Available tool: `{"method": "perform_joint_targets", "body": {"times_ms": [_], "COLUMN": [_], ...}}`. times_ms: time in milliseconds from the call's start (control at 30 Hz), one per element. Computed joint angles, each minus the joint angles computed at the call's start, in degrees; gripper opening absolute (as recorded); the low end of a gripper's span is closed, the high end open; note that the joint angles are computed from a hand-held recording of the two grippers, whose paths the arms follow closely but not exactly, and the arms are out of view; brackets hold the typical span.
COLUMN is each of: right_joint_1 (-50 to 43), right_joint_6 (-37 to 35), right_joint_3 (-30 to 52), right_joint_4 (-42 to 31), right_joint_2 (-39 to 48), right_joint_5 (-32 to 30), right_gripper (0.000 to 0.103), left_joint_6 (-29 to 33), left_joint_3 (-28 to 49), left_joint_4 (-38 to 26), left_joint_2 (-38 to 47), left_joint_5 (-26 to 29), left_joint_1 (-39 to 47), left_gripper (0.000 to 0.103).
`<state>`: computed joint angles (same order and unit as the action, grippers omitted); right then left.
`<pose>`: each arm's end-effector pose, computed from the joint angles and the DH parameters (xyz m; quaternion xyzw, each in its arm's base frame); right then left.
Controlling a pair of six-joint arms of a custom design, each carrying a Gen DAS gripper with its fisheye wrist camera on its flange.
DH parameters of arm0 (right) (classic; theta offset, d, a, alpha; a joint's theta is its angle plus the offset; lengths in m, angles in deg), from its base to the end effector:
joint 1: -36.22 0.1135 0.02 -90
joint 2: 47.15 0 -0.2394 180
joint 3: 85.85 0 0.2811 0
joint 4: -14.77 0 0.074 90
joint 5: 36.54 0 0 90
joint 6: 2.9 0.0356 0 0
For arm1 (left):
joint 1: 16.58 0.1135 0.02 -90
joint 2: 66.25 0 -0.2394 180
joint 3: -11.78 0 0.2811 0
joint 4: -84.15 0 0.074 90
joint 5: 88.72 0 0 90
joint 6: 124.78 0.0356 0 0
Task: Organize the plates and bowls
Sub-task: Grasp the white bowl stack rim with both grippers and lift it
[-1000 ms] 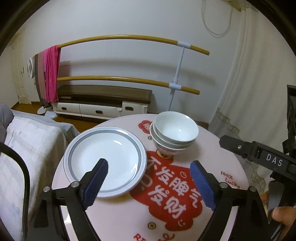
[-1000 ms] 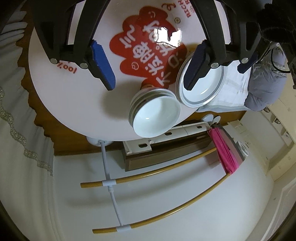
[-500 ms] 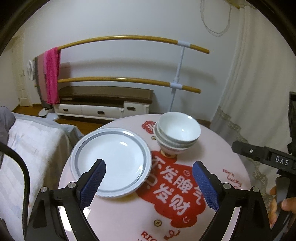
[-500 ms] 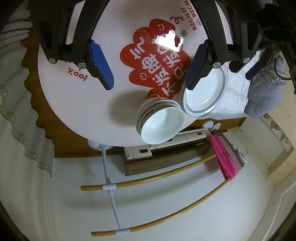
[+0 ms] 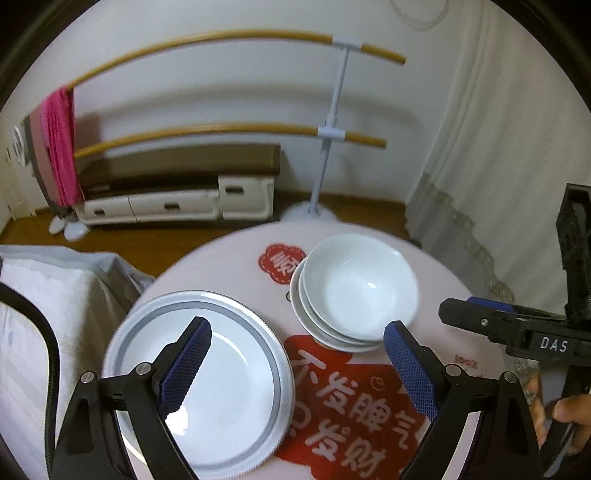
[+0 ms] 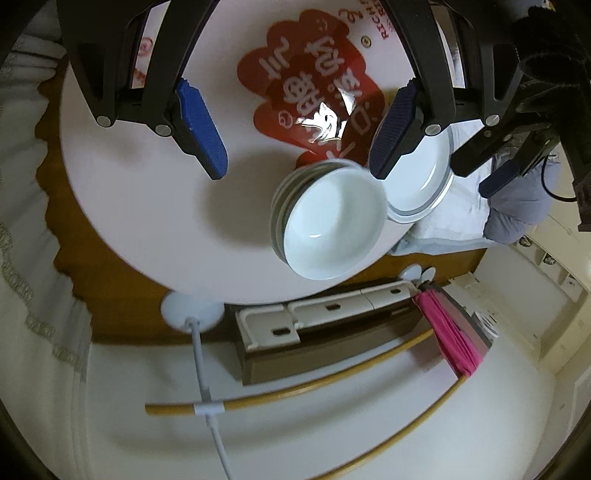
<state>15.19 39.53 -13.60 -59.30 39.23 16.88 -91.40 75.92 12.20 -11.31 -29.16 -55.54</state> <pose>0.2696 -0.0809 0.1813 -0.2227 0.9229 0.2508 0.1891 0.1730 -0.1167 0.2613 -0.2051 0.9172 0.0031 0.3417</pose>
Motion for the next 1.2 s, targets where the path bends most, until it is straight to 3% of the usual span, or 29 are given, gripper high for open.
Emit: {"method": "perform_joint_targets", "body": {"times_ms": [200,400,467,567,633,800,967,1200], "right_joint_1": [5.5,8.3,9.2,10.8,11.5,12.4,13.1,14.0], "right_joint_6": [9.8,12.3,12.9,13.7,14.1,13.9,14.6,15.9], "right_joint_3": [5.1,9.5,9.3,8.1,7.2,5.9,4.0,2.1], "right_joint_4": [5.5,6.7,7.7,9.4,9.9,9.5,10.8,12.6], "right_joint_2": [11.9,18.9,19.1,18.5,17.7,16.1,14.1,12.1], "right_joint_5": [1.9,3.2,4.2,6.5,7.1,6.7,7.8,9.3], "right_gripper": [0.081,0.080,0.079,0.068,0.051,0.033,0.033,0.033], "left_joint_6": [13.1,18.3,19.4,21.4,22.5,25.0,27.2,26.7], "left_joint_3": [-0.3,1.6,1.9,2.8,2.9,2.7,2.3,1.6], "left_joint_4": [9.7,14.5,15.2,16.4,17.3,19.3,20.6,21.3], "left_joint_2": [6.4,13.3,14.4,16.3,16.8,17.8,18.7,18.4], "left_joint_5": [12.8,19.0,20.7,23.1,23.9,27.9,33.3,34.1], "left_joint_1": [15.9,23.2,24.3,25.7,26.9,29.8,34.5,36.0], "left_gripper": [0.087,0.072,0.067,0.057,0.048,0.032,0.032,0.027]}}
